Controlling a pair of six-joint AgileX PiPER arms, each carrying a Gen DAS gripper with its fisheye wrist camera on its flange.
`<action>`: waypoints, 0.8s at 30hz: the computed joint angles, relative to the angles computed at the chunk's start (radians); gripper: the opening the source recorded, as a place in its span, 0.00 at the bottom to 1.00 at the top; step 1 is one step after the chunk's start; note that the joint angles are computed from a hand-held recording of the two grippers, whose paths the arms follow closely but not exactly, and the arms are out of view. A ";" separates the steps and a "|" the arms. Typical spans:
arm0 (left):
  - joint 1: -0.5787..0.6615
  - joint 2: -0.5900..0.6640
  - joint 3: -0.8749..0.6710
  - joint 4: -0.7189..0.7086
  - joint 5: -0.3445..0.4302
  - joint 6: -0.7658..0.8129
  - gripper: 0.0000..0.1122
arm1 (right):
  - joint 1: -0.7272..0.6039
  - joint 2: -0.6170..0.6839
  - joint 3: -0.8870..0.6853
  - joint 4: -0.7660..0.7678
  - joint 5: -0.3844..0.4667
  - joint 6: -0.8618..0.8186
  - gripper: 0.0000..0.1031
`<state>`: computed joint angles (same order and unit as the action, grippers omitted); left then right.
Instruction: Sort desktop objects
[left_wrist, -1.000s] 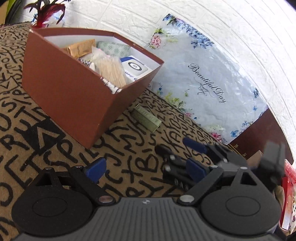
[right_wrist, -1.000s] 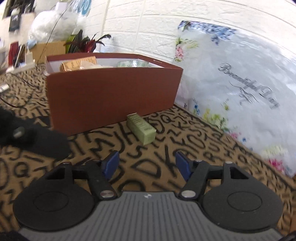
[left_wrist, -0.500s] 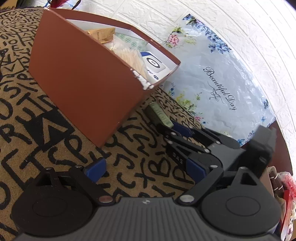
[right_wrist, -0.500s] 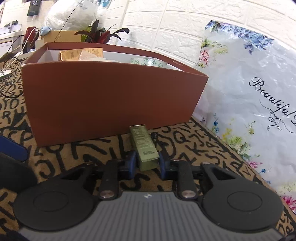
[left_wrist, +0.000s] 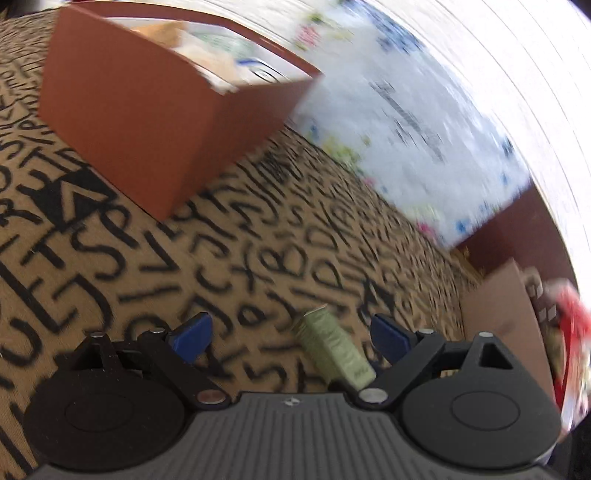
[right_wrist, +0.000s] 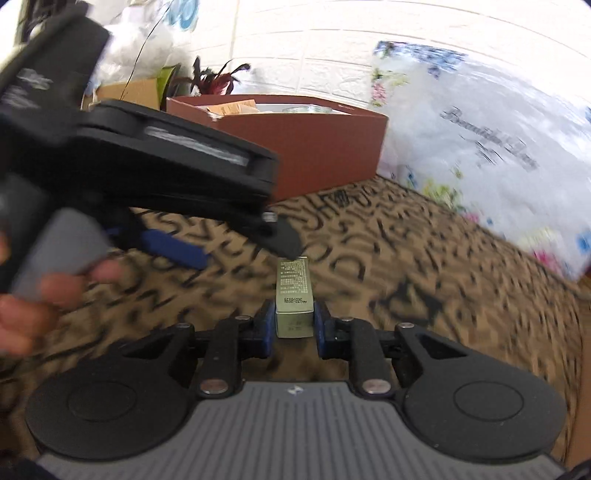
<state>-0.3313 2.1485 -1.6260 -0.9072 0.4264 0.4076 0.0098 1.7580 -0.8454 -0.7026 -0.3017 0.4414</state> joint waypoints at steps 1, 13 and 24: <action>-0.005 -0.001 -0.004 0.010 0.022 0.002 0.83 | 0.002 -0.029 0.043 0.023 -0.017 -0.009 0.20; -0.081 -0.003 -0.061 0.336 0.102 -0.167 0.49 | 0.092 -0.107 0.152 0.488 0.023 -0.399 0.21; -0.060 -0.040 -0.034 0.240 0.092 -0.059 0.22 | 0.152 -0.131 0.112 0.643 0.076 -0.524 0.09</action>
<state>-0.3913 2.1084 -1.6597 -0.6675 0.5186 0.3485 0.1615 1.6269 -0.7329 -0.0592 -0.2262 -0.0826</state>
